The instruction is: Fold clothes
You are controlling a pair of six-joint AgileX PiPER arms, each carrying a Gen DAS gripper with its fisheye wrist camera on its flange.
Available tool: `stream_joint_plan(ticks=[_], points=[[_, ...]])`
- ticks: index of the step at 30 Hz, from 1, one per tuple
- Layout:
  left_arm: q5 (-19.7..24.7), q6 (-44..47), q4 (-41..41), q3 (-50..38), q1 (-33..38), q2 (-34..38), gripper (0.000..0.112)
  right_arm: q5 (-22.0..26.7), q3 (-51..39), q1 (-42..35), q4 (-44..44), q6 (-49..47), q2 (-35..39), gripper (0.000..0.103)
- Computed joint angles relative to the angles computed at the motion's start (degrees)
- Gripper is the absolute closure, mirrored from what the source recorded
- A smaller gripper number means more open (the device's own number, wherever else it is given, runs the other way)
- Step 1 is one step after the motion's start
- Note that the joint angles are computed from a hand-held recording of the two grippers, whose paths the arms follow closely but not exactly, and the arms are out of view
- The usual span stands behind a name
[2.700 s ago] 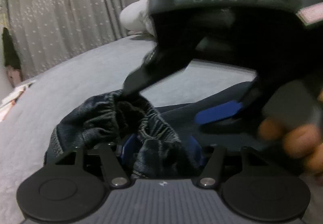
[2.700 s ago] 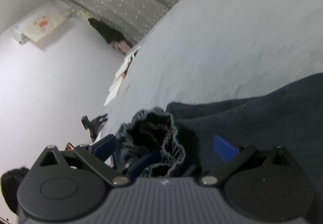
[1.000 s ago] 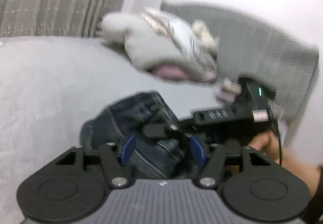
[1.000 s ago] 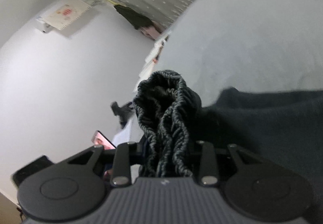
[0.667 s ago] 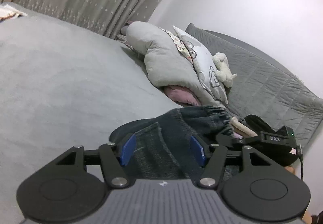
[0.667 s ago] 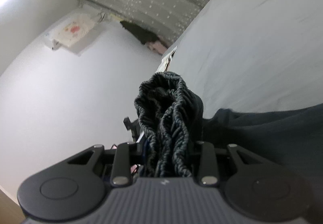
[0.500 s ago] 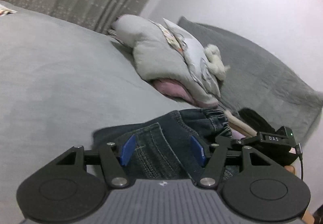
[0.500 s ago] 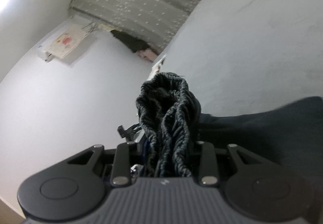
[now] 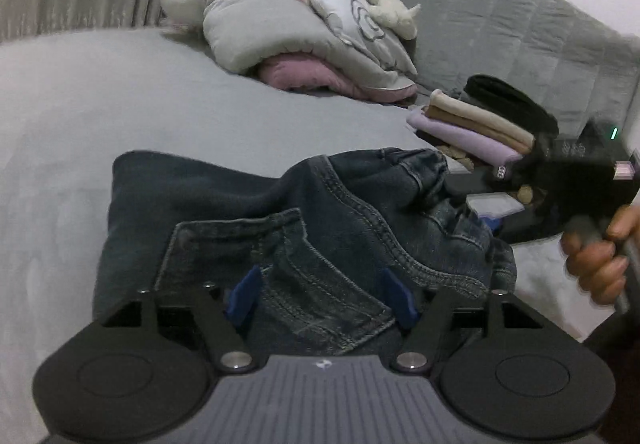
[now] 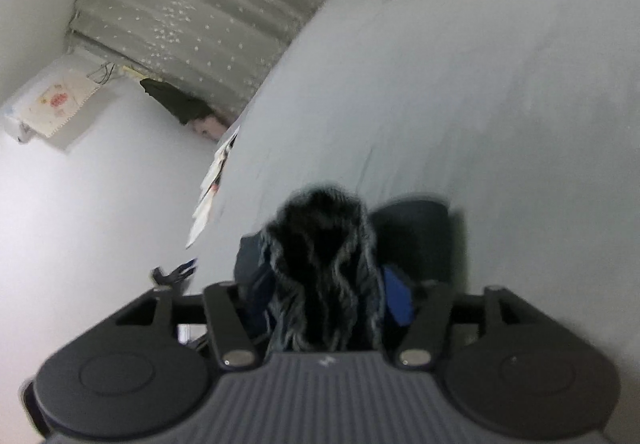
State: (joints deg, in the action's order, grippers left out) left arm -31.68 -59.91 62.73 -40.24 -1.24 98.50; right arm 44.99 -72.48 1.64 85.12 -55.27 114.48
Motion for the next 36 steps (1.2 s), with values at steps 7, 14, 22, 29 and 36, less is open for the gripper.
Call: stream_joint_plan(ticks=[7,14,22,29,36], points=[[-3.0,-6.7,8.1,0.6,2.4,-3.6,0.046,-0.9,0.3,2.4,4.3,-9.2,-3.0,0.055],[-1.7,-6.0,8.0,-1.2,2.4,-3.2,0.045,-6.5,-3.9,8.4,-2.1,-5.4,-0.3,0.086],[-3.7,-9.4,13.0,-1.6,4.7,-4.2,0.045,-3.1,0.7,5.1,-4.8,-7.7,-5.6,0.088],[0.2,-6.4,12.7,-1.8,1.4,-1.3,0.044,-5.3,3.5,3.3,-11.6,-9.3,-4.7,0.089],[0.6,-3.5,8.5,-1.3,-0.2,-0.5,0.042,-4.1,3.9,3.1,-13.9,-7.8,-7.5,0.070]])
